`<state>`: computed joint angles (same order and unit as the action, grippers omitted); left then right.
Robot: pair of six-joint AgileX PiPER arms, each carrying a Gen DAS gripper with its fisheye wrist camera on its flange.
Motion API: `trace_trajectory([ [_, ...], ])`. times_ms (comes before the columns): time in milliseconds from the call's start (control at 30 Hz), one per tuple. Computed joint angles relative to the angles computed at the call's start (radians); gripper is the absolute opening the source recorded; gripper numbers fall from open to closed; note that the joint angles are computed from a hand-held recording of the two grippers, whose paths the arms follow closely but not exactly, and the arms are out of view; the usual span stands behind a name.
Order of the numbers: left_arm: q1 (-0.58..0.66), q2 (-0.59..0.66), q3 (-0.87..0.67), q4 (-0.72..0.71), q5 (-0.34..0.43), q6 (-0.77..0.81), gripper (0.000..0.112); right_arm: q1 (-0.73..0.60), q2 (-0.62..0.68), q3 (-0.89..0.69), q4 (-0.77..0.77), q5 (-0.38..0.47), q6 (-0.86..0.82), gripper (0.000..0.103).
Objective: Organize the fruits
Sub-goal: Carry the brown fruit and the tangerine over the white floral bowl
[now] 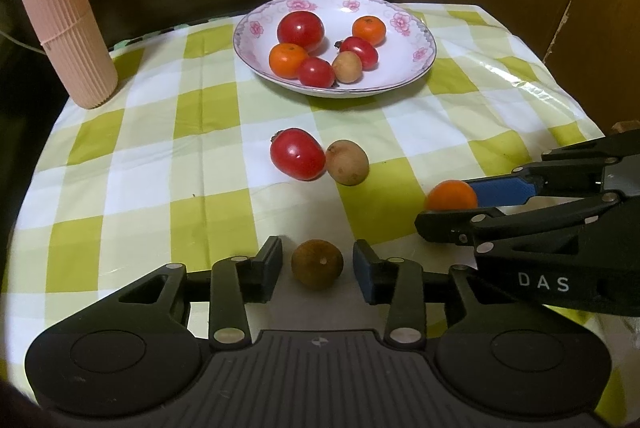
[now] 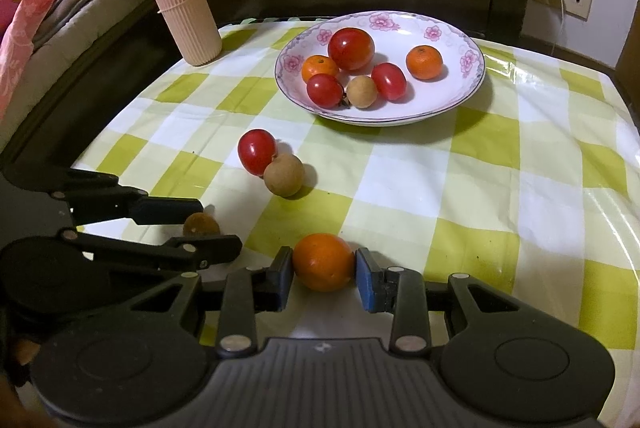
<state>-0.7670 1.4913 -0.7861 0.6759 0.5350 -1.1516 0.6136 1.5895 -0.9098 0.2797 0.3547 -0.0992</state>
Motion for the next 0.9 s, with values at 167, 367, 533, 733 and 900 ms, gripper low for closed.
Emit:
trace_trajectory([
  [167, -0.008, 0.003, -0.002, 0.013, 0.008, -0.012, 0.048, 0.008, -0.001, -0.008, -0.055, 0.012, 0.049, 0.033],
  [367, -0.018, -0.005, -0.002, -0.012, 0.018, 0.006, 0.045, 0.023, 0.001, -0.017, -0.119, 0.023, 0.120, 0.032],
  [533, -0.011, -0.003, -0.008, -0.027, 0.019, 0.018, 0.039, 0.022, -0.002, -0.014, -0.110, 0.023, 0.106, 0.032],
  [733, -0.020, -0.002, -0.015, -0.027, 0.036, 0.016, 0.034, 0.022, -0.003, -0.010, -0.115, 0.020, 0.113, 0.032],
  [900, -0.018, 0.000, -0.019, -0.033, 0.038, 0.022, 0.034, 0.021, -0.006, -0.009, -0.110, 0.018, 0.111, 0.032],
])
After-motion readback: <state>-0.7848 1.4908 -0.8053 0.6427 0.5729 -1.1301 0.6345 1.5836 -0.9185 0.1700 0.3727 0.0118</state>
